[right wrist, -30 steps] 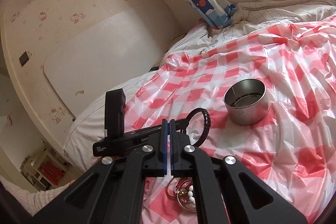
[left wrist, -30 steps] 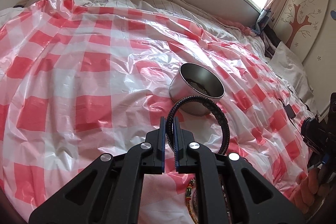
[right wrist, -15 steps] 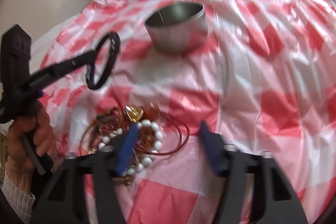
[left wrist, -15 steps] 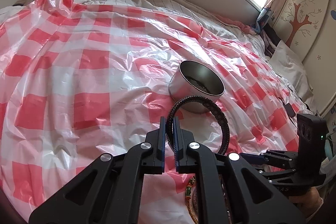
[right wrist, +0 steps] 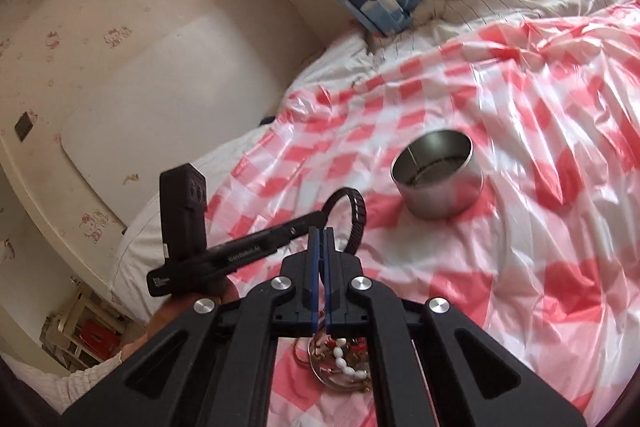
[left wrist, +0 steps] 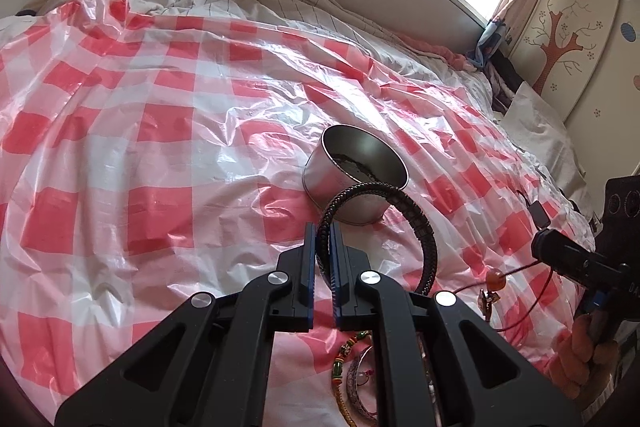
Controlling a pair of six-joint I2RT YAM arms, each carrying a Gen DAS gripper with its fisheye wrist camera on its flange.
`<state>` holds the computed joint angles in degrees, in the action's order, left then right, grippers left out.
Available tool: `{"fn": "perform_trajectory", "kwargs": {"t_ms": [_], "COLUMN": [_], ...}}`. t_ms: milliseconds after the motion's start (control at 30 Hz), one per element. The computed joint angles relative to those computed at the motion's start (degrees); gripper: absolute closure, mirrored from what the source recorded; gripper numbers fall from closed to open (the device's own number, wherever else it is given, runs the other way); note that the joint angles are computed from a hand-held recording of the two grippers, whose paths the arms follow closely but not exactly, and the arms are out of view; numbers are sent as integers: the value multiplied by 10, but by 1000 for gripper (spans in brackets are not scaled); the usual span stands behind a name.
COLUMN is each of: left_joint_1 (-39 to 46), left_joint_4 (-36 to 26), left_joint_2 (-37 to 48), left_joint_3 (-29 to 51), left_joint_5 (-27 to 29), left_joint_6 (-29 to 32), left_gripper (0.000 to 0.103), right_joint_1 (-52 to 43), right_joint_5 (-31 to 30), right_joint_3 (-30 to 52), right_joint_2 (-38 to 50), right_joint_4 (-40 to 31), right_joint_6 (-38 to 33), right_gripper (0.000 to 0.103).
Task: Organize jewelry
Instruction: 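Carry the black bracelet to the tin with the left tool while the right tool pinches beads, then open the left tool over the tin, dropping the black bracelet inside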
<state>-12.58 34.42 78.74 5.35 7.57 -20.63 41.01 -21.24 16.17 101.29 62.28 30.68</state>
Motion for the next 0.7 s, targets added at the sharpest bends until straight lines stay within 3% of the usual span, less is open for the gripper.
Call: {"fn": "perform_trajectory", "kwargs": {"t_ms": [133, 367, 600, 700], "left_joint_1": [-31, -60, -28, -11], "left_joint_4": [-32, -51, -88, -93], "left_joint_2": [-4, 96, 223, 251], "left_joint_3": [31, 151, 280, 299], "left_joint_5": [-24, -51, -22, -14], "left_joint_6": [-3, -16, -14, -9], "left_gripper": [97, 97, 96, 96], "right_joint_1": [-34, -67, -100, -103], "right_joint_5": [-34, -49, -65, -63], "right_joint_3": [10, 54, 172, 233], "right_joint_2": [3, -18, 25, 61], "right_joint_4": [18, -34, -105, -138], "right_joint_6": [15, -5, -16, -23], "right_gripper": [101, 100, 100, 100]}}
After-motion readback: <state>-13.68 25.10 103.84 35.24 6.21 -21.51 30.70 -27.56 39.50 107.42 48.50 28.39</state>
